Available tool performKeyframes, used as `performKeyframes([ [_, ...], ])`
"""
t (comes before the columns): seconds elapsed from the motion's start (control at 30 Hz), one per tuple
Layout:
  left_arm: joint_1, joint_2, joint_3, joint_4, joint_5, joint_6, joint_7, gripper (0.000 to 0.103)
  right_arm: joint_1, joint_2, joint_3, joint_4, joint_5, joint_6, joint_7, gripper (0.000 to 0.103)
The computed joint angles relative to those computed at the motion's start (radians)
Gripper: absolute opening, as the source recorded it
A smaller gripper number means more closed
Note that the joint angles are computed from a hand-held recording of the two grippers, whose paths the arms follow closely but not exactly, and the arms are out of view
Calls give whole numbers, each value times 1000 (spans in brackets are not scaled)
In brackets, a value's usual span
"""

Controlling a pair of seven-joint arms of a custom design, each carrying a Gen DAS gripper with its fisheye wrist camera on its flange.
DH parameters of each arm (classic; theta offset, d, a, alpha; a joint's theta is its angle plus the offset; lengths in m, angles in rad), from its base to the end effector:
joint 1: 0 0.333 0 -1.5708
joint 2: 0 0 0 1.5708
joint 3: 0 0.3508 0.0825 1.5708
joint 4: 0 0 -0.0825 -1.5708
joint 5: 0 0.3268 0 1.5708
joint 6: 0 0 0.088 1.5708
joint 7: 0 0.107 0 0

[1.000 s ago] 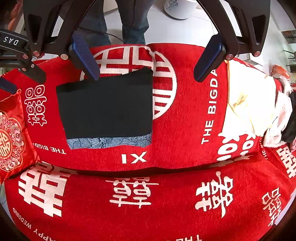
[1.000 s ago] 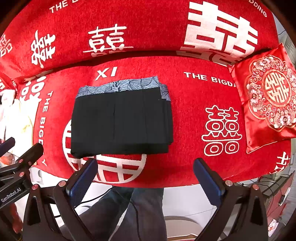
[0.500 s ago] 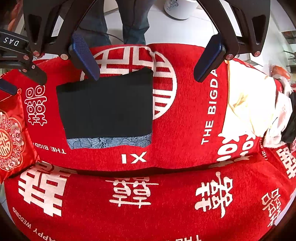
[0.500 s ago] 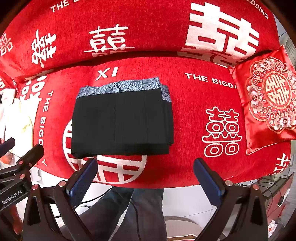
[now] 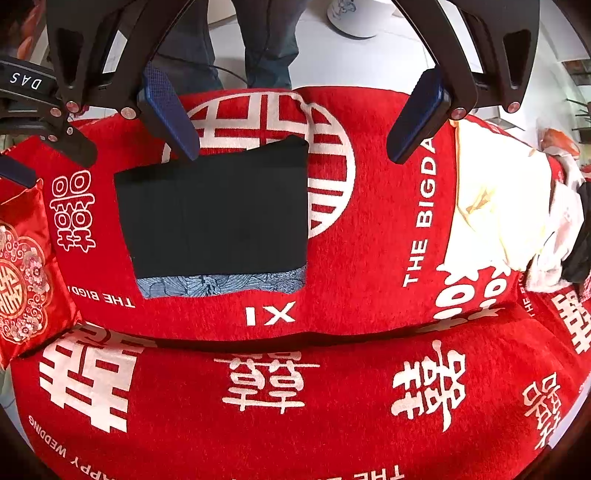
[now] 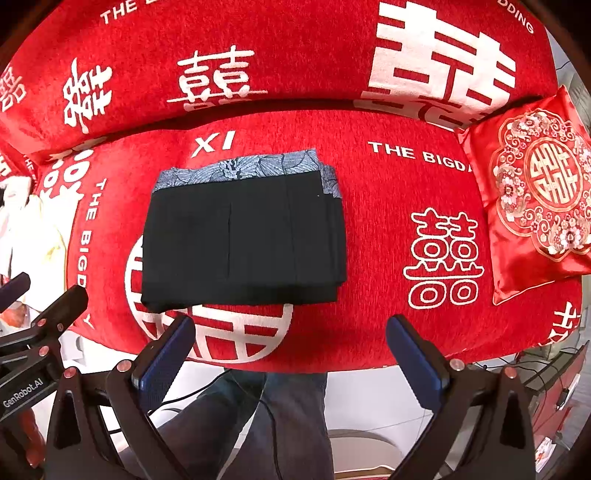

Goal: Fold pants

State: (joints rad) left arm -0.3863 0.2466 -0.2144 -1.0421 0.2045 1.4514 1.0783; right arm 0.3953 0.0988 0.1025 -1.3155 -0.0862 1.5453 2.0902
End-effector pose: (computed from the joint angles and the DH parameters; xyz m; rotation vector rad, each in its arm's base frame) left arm 0.4872 -0.2754 0.7355 -2.0278 2.1448 -0.1864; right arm 0.4700 0.2401 0.7123 -2.1105 2.1762 -0.1653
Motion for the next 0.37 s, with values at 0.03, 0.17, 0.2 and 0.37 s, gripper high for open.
performKeyframes([
  [0.03,0,1,0,1,-1,0,-1,101,0,2,0,2,0,0,0,103],
  [0.17,0,-2,0,-4,0,5,1,101,1,2,0,3,0,-2,1,103],
  [0.2,1,-4,0,-8,2,10,4,102,1,1,0,2,0,-2,2,103],
  [0.37,5,-13,-2,-19,1,32,19,101,1,-4,-1,-8,0,3,2,103],
])
